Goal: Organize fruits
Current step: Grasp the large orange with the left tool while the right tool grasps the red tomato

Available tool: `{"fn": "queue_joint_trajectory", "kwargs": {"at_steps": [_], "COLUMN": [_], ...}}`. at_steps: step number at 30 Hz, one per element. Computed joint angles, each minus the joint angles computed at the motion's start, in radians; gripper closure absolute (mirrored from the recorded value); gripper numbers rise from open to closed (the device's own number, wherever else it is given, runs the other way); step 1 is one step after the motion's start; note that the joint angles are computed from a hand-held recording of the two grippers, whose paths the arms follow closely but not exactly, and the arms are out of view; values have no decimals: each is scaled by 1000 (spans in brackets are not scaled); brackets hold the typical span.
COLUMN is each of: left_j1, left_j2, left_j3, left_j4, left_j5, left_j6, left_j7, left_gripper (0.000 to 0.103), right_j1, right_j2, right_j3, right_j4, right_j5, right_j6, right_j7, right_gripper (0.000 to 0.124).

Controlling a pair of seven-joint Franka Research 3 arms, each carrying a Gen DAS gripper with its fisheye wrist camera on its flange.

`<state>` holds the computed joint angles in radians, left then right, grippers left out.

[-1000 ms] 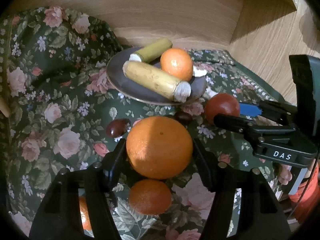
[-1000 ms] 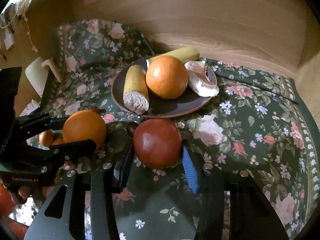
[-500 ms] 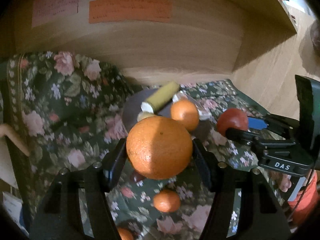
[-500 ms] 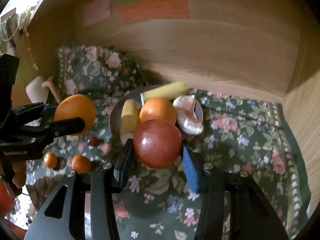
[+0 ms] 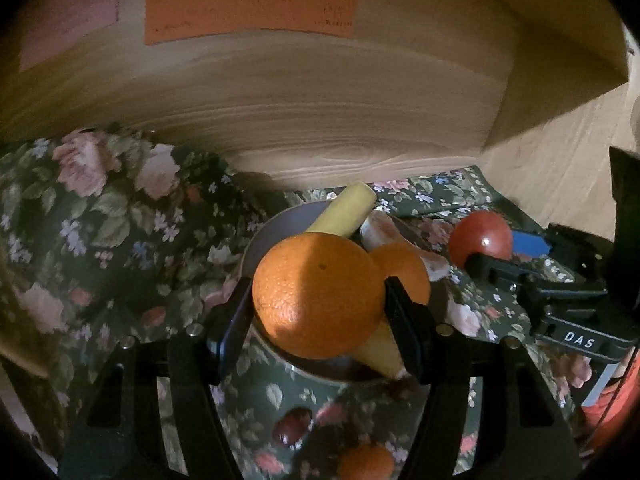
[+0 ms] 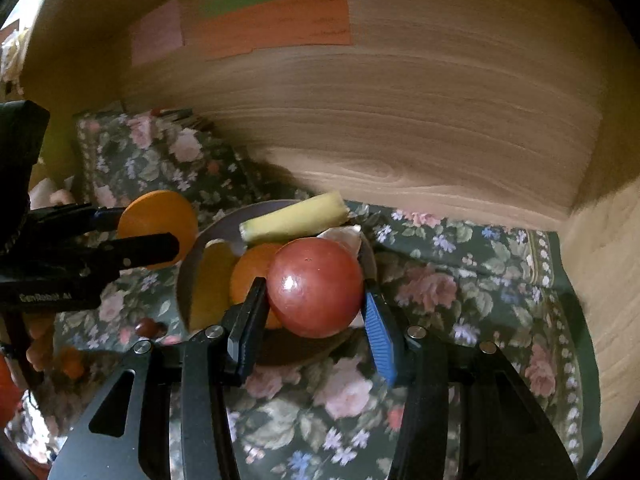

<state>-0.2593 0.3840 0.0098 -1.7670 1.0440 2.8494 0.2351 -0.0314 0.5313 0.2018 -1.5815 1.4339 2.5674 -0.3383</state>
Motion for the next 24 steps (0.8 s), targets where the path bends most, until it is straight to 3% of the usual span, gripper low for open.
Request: {"fn": "queue_joint_trajectory", "kwargs": {"at_steps": [5,9,13,24], "left_j1": [46,44,36,-10], "left_j2": [74,111,133,157], "left_j3": [-38,-32,-23,29], "left_j4": [82,125,153,183], "left_j5": [-151,-232,-284,-295], "left_j6": [-4,-6,-11,-25], "left_j7": [169,260,327,360], "left_gripper": [39,39,39,38], "right_j1": [25,41,58,61], "right_j2": [64,115,171,245], "right_j3": [-7,15,23,72], "right_j4": [113,193,273,350], "right_j5": [-121,-203,-330,-502], "right_j6": [-3,37,22,28], "right_j7": [128,189,297,400], "right_gripper": [81,81,81,79]}}
